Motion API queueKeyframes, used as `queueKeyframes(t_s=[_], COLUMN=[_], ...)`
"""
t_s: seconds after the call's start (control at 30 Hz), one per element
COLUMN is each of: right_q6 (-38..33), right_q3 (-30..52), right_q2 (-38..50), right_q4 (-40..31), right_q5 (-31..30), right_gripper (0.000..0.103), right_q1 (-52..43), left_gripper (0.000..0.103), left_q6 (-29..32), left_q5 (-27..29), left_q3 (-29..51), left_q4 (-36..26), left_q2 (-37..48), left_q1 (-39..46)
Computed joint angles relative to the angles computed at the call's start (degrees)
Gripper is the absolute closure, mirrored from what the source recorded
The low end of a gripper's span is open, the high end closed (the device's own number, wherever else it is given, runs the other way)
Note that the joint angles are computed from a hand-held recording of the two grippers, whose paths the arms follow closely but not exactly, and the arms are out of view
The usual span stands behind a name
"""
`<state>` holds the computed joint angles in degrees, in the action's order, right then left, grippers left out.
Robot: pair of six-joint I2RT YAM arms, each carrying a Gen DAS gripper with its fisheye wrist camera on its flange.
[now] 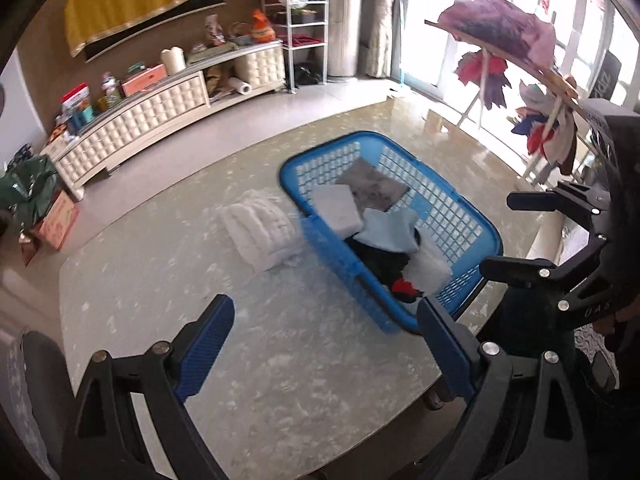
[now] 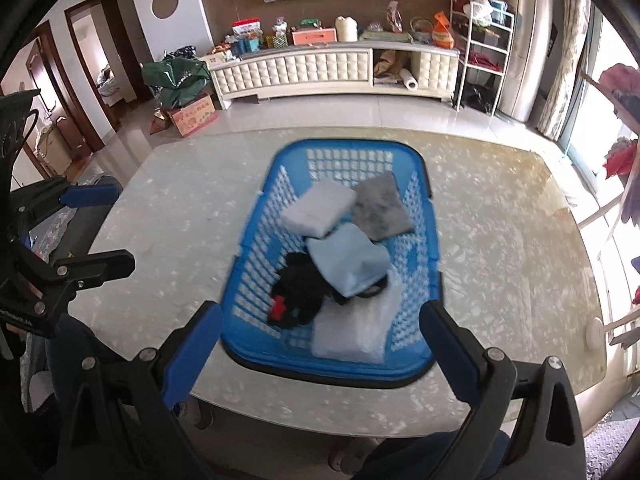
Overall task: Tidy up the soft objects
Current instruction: 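Withdraw both tools and reach the right tool toward the white quilted pad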
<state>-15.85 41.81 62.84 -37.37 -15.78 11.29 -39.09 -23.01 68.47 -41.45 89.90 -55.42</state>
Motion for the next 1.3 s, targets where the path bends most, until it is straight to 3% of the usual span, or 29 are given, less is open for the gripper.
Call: queueKeyframes(t_s=[0.27, 0.5, 0.67, 0.9, 1.13, 1.3], right_q6=[8.51, 12.65, 14.79, 17.23, 20.04, 21.67], right_q3=[0.56, 3.77, 5.65, 9.26, 14.25, 18.6], right_q2=[0.14, 6.16, 11.93, 20.05, 29.92, 37.12], right_q4=[2.84, 6.74, 10.67, 14.09, 17.14, 17.44], right_q5=[4.42, 10.27, 10.68, 16.1, 21.21, 24.01], right_gripper=[0.004, 0.004, 0.004, 0.004, 0.004, 0.004], right_q1=[12.19, 22.18, 25.29, 31.49, 36.29, 38.12], left_gripper=[0.011, 0.011, 0.011, 0.011, 0.011, 0.011], left_q6=[-4.01, -6.21, -5.57, -2.69, 3.28, 9.11], left_q5=[-3.73, -5.5, -3.32, 0.37, 5.31, 12.95], left_q3=[-7.16, -12.12, -18.59, -26.87, -35.56, -41.82], left_q4=[-3.05, -4.64, -1.24, 3.12, 11.32, 20.53], left_q2=[-9.9, -15.97, -21.76, -26.52, -29.48, -29.12], left_q1=[-0.35, 1.24, 5.64, 13.94, 23.89, 34.24])
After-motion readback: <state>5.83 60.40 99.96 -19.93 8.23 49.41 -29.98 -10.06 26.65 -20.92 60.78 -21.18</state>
